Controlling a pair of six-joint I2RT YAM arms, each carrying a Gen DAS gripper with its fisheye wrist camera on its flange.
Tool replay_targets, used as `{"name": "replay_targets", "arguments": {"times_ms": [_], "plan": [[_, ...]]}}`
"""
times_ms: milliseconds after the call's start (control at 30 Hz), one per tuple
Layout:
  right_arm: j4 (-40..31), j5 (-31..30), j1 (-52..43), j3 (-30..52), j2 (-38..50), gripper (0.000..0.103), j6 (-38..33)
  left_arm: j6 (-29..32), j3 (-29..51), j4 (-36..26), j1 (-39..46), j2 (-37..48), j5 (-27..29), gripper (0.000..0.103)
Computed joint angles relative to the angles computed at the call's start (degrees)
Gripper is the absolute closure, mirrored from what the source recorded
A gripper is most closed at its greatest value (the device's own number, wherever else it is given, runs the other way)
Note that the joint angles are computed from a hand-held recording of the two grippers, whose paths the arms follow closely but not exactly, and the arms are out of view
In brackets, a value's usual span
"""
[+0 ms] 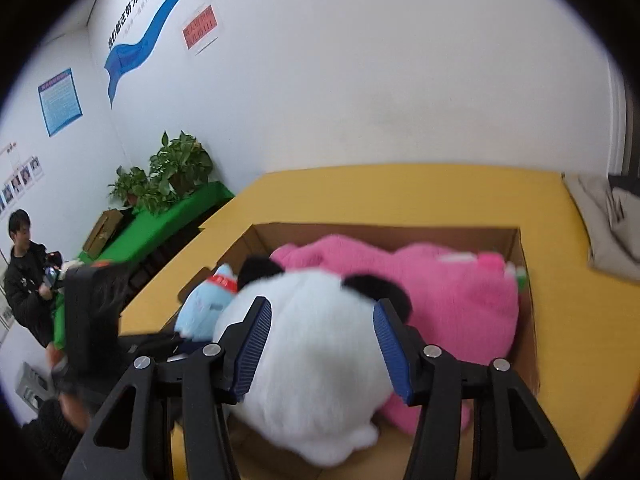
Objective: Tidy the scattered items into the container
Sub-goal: 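Lift the white panda with both grippers and carry it over the box, then lower the white panda into the box and open both grippers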
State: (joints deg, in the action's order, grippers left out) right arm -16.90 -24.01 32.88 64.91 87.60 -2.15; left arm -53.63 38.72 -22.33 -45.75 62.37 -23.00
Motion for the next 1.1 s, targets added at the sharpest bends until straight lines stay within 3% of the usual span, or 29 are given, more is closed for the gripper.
{"name": "replay_targets", "arguments": {"times_ms": [67, 133, 233, 300, 333, 467, 500, 567, 633, 733, 900, 1100], "plan": [[-2.2, 9.2, 4.5, 5.6, 6.9, 0.062, -1.9, -1.8, -0.2, -1.8, -2.3, -0.6, -2.1, 0.026], [-4.3, 13.4, 6.5, 9.9, 13.5, 0.068, -2.0, -3.5, 0.5, -4.4, -5.1, 0.3, -4.7, 0.026], [-8.3, 11.8, 6.9, 13.4, 18.1, 0.068, 0.0, -5.3, 0.8, -6.9, -9.1, 1.3, -7.9, 0.026], [-12.7, 14.7, 9.8, 13.7, 20.0, 0.07, -2.2, -7.4, 0.9, -8.6, -12.4, 1.8, -11.2, 0.026], [-10.8, 16.3, 10.6, 11.6, 19.6, 0.07, -2.1, -8.6, 0.8, -9.2, -13.7, 1.7, -12.5, 0.026], [-4.4, 15.1, 9.4, 4.3, 13.1, 0.068, 2.7, -13.6, 1.0, -12.1, -16.6, 2.3, -14.5, 0.026], [-3.1, 15.8, 9.1, 2.7, 10.7, 0.063, 4.1, -14.9, 1.8, -13.8, -17.4, 2.8, -15.5, 0.026], [-0.1, 16.9, 8.6, -1.4, 5.3, 0.047, 6.4, -17.6, 3.0, -17.1, -19.3, 3.0, -18.1, 0.023], [1.7, 17.8, 7.8, -5.7, -1.3, 0.019, 7.0, -23.0, 5.7, -22.9, -22.4, 4.1, -22.1, 0.017], [2.7, 20.4, 8.8, -14.3, -14.2, 0.019, 7.9, -35.3, 11.9, -34.6, -28.1, 8.4, -29.2, 0.0], [-2.9, 31.1, 14.4, -20.1, -26.1, 0.018, 8.3, -53.0, 21.5, -50.6, -35.3, 17.2, -33.7, 0.0], [-8.8, 34.0, 14.1, -25.5, -35.5, 0.018, 9.5, -60.7, 28.6, -58.1, -40.3, 24.3, -32.6, 0.0]]}}
